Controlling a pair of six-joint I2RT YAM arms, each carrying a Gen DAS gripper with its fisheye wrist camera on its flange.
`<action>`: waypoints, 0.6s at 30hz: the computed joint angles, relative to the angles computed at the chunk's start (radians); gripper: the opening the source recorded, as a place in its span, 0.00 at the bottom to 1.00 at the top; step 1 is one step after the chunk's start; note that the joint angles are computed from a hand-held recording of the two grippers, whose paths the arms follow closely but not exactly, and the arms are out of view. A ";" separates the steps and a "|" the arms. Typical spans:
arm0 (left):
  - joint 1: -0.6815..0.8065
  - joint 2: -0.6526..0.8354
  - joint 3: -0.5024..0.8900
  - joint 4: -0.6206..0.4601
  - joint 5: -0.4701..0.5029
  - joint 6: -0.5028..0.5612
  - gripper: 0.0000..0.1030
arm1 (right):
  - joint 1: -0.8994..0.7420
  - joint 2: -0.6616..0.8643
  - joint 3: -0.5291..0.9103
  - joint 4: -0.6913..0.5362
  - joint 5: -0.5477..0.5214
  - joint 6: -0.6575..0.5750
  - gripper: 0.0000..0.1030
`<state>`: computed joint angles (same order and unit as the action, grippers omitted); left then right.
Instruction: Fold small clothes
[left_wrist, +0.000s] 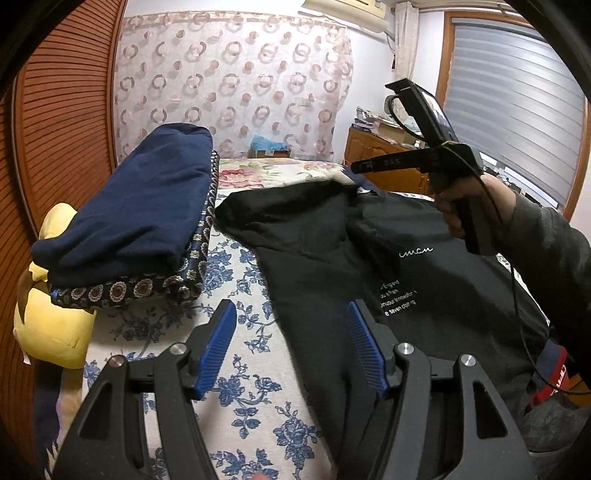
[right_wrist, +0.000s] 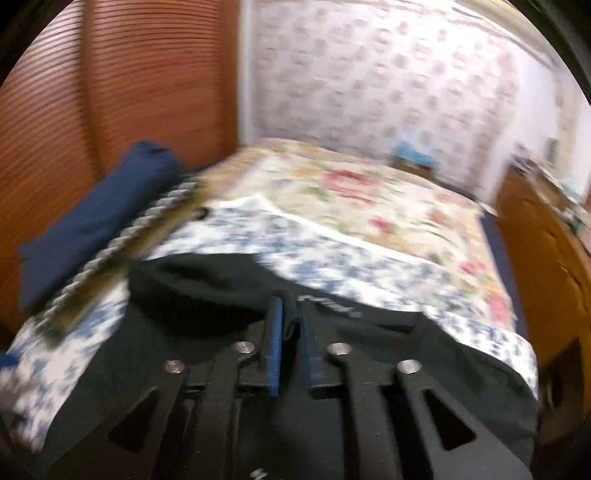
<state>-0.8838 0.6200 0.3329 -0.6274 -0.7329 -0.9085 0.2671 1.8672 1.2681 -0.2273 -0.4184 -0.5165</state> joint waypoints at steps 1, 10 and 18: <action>-0.001 -0.002 0.000 -0.004 0.001 -0.002 0.60 | -0.010 0.007 0.006 -0.005 -0.005 0.000 0.46; 0.017 0.063 0.006 0.046 0.022 -0.003 0.60 | -0.147 -0.026 -0.109 -0.217 -0.186 -0.293 0.46; 0.036 0.094 0.025 0.063 0.036 0.014 0.60 | -0.159 -0.017 -0.186 -0.253 -0.188 -0.383 0.38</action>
